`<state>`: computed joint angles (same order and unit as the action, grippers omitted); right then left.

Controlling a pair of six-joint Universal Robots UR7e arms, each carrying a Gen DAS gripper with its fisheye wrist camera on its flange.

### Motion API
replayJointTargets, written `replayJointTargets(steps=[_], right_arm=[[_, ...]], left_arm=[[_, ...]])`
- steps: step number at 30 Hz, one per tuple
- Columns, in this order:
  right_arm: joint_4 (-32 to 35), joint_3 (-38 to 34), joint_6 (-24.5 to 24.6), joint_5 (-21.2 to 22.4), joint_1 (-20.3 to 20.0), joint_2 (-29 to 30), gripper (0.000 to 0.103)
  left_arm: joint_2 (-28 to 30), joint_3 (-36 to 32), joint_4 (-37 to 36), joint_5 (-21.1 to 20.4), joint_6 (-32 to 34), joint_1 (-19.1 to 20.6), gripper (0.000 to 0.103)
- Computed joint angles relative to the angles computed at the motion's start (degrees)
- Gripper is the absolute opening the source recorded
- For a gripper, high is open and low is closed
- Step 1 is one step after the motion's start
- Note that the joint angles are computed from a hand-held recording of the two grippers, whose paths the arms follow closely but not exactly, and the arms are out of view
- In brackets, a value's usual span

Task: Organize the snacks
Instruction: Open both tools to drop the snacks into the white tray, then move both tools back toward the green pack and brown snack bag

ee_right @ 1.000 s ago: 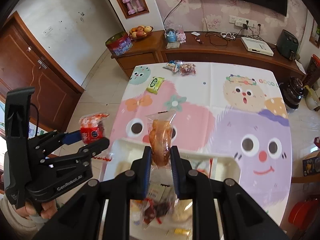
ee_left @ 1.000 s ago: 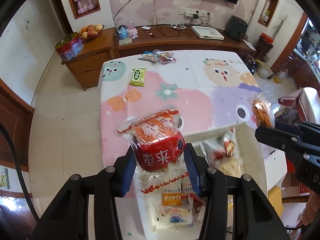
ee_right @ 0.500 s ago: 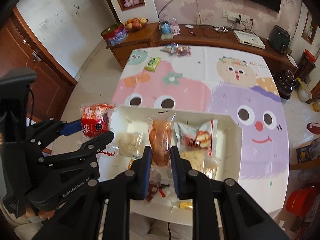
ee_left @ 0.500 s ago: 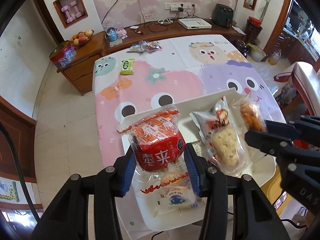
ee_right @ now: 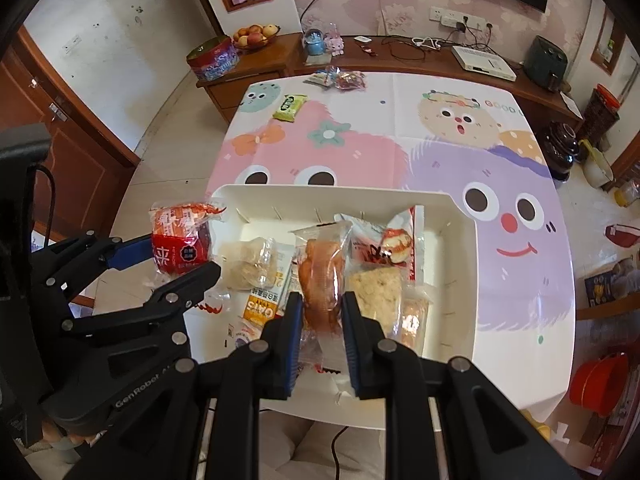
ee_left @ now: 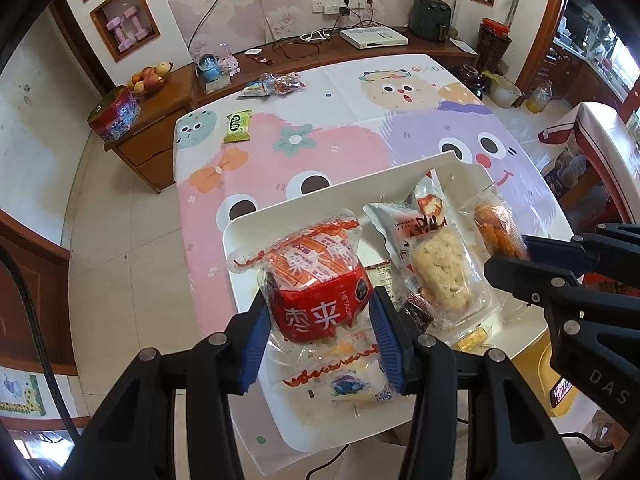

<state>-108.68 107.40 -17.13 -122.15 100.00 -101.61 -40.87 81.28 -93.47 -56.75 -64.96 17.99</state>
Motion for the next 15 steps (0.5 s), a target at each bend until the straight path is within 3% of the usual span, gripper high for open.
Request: replayJointTargets(steps=[5,7,8,9,15], right_arm=[[0.63,0.45,0.75,-0.87,-0.44,-0.65,0.023],[0.91,0.56,1.04,-1.2,-0.55,-0.87,0.023],[0.88,0.73,1.02,-1.59,-0.6,-1.0,0.023],[1.09,0.86,1.04,-1.95,-0.63,-1.15,0.024],[2.43,0.57,0.31,-1.37,-1.47,-2.37,0.042]], left_arm=[[0.67,-0.47,0.76,-0.02,0.14,-0.43,0.053],[1.0,-0.89,1.46,0.21,0.08,-0.67,0.066],[1.11,-1.07,1.67,0.39,-0.1,-0.84,0.078],[1.26,-1.25,1.86,0.54,-0.39,-1.0,0.082],[2.12,-3.1,5.62,1.02,-4.2,-1.87,0.083]])
